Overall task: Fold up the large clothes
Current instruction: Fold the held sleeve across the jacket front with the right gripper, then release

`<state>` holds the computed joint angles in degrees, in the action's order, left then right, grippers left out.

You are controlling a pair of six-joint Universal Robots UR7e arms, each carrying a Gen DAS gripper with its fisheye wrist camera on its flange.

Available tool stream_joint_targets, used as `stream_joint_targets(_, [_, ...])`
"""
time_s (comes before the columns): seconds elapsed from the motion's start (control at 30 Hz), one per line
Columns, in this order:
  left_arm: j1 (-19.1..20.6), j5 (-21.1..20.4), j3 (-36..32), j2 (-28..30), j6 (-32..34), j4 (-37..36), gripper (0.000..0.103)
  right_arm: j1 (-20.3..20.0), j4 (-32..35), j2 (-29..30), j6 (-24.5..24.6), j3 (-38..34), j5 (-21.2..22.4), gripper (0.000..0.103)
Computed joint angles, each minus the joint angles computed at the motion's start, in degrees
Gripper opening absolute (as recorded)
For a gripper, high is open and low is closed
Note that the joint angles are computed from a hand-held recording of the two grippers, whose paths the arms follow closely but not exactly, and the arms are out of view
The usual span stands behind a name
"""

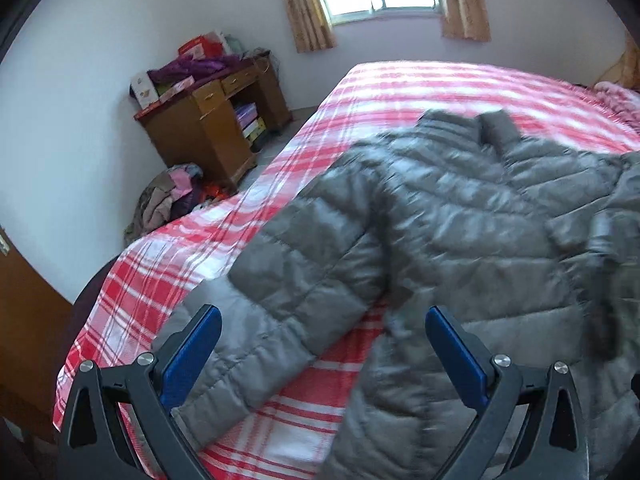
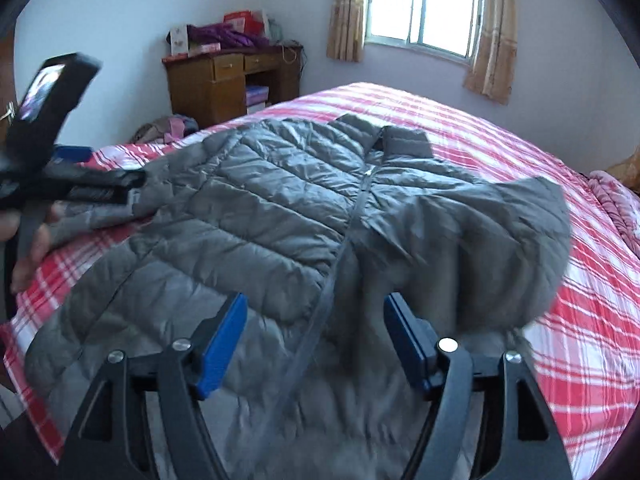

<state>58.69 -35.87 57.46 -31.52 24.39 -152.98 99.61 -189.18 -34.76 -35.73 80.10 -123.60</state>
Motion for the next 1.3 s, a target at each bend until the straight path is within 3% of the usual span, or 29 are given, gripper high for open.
stream_joint_targets(0.07, [-1.2, -2.5, 1.4, -0.5, -0.9, 0.1, 0.102, -0.4, -4.1, -1.6, 0.1, 3.1, -0.9, 0.073])
stream_joint_targets(0.27, [-3.5, -13.6, -1.7, 2.6, -11.2, 12.9, 0.102, -4.0, -15.5, -5.0, 2.7, 9.5, -5.8, 0.073])
stream_joint_targets(0.37, [-4.0, -16.5, -4.5, 6.3, -14.8, 17.4, 0.102, -5.5, -17.2, -5.8, 4.2, 11.1, -5.8, 0.074])
stream_joint_targets(0.5, [-4.2, -16.7, -10.3, 12.3, -14.4, 19.8, 0.102, -7.2, -18.4, -5.9, 5.6, 12.3, -5.8, 0.077])
stream_joint_targets(0.53, [-4.0, -16.9, -11.6, 13.3, -14.3, 20.3, 0.089, -7.6, -18.0, -6.2, 6.5, 12.6, -5.6, 0.077])
stream_joint_targets(0.57, [-3.8, -17.2, -12.8, 14.2, -14.0, 20.7, 0.053, -8.2, -17.9, -6.9, 7.2, 13.7, -5.0, 0.077])
stream_joint_targets(0.6, [-3.4, -18.6, -14.9, 15.0, -14.4, 23.4, 0.03, -8.6, -17.9, -7.3, 7.9, 14.3, -4.4, 0.079])
stream_joint_targets(0.63, [-3.1, -19.9, -16.3, 15.4, -15.1, 25.5, 0.015, -9.0, -17.9, -7.5, 8.3, 14.7, -4.1, 0.08])
stream_joint_targets(0.7, [-3.2, -19.8, -14.3, 14.0, -13.9, 22.3, 0.013, -9.6, -17.6, -8.1, 9.6, 15.5, -3.1, 0.082])
stream_joint_targets(0.97, [-2.1, -14.1, -5.5, 6.5, -4.1, 9.7, 0.011, -11.2, -16.9, -9.8, 13.9, 17.4, -0.5, 0.087])
stream_joint_targets(1.03, [-1.6, -9.9, -5.3, 6.8, -0.7, 6.9, 0.012, -11.0, -17.3, -9.3, 13.4, 17.2, -1.1, 0.087])
stream_joint_targets(1.1, [-0.8, -6.6, -5.7, 7.5, 1.4, 6.1, 0.022, -11.0, -17.1, -9.2, 13.6, 17.0, -1.3, 0.087])
stream_joint_targets(1.17, [-0.4, -3.5, -6.4, 8.1, 1.2, 7.5, 0.059, -11.0, -16.3, -9.2, 13.9, 16.8, -1.6, 0.087])
stream_joint_targets(1.27, [-0.4, -3.7, -4.8, 7.7, 5.2, 1.9, 0.065, -10.7, -12.2, -10.3, 14.4, 16.7, -1.6, 0.087])
stream_joint_targets(1.3, [-0.6, -3.5, -4.6, 7.4, 5.9, 1.2, 0.068, -10.6, -10.2, -11.0, 14.4, 16.9, -1.5, 0.082])
